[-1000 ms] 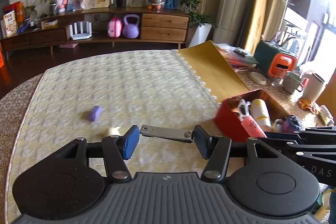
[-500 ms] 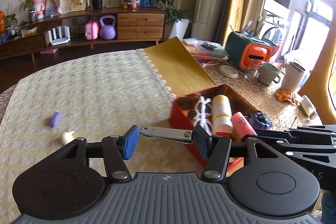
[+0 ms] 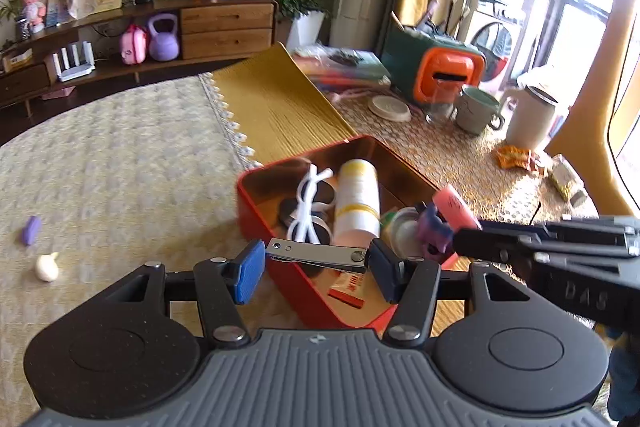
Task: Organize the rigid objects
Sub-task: 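Carry the nail clipper with the left tool while the right tool carries the lip balm to the tin, then lower the clipper into the tin with the left tool while the right tool releases the lip balm there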
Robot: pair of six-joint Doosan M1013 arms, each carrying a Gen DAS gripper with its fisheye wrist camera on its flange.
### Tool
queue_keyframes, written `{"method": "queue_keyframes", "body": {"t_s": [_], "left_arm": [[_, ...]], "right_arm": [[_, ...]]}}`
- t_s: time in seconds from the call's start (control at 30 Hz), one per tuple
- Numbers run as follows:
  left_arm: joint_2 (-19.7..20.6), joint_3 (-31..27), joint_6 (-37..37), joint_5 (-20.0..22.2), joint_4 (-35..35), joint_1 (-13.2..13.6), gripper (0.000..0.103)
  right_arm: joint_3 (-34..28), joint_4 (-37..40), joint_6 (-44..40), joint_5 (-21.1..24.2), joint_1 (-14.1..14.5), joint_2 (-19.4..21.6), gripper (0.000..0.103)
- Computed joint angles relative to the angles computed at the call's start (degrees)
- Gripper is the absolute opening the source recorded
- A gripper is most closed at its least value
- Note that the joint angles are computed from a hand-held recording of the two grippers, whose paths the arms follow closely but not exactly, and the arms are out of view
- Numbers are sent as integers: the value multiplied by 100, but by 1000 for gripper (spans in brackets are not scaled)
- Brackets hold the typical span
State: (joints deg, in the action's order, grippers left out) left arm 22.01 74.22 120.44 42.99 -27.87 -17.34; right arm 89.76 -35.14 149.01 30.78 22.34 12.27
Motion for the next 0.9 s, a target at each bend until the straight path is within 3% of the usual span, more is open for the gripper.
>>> {"method": "queue_keyframes", "body": {"t_s": [0.37,0.9], "left_arm": [[217,-76,-136,60,279,-270,57],[546,-352,-416,149,642,-389,57]], "right_arm": [[-342,321,-440,108,-207,342,15],[-859,752,-816,627,-372,832,15]]}}
